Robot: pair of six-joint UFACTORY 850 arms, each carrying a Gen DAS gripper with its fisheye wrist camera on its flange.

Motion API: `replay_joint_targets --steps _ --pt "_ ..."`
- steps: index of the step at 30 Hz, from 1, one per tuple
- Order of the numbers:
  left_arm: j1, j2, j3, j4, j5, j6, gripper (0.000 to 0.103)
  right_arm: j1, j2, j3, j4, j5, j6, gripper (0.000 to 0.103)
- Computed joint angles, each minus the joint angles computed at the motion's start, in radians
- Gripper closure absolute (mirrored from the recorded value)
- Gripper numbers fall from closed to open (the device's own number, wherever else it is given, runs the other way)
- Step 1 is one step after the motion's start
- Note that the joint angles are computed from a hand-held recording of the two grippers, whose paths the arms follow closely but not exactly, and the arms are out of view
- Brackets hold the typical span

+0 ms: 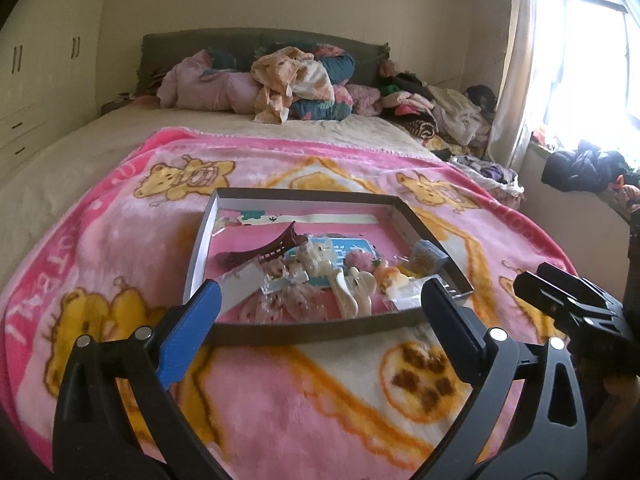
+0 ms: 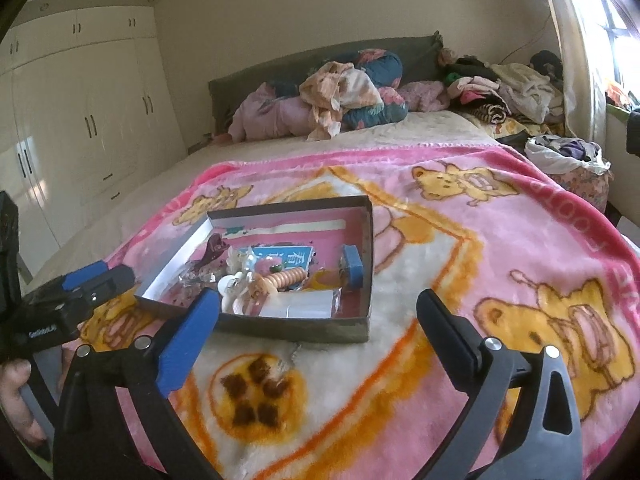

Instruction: Organize jewelry

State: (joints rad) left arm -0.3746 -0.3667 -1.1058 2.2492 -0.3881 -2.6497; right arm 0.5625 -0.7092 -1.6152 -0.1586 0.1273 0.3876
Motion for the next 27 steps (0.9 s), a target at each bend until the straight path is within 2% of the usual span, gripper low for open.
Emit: replay_joint_targets --steps 9,12,18,27 --pt "-0.044 0.034 0.076 -0.048 -0.105 0.014 0.012 0.017 0.065 0.117 0.274 0.091 -0.280 0.007" --pt "-0.056 0.044 0.106 -0.036 -0.129 -0.014 0.012 0.027 0.090 0.168 0.362 0.149 -0.372 0.007" --pt "-0.092 0.045 0.146 -0.066 -0.209 0.026 0.012 0.043 0.126 0.256 0.446 0.255 -0.439 0.006" --pt "-0.120 0.052 0.187 -0.045 -0.288 -0.018 0.012 0.071 0.152 0.360 0.480 0.389 -0.476 0.006"
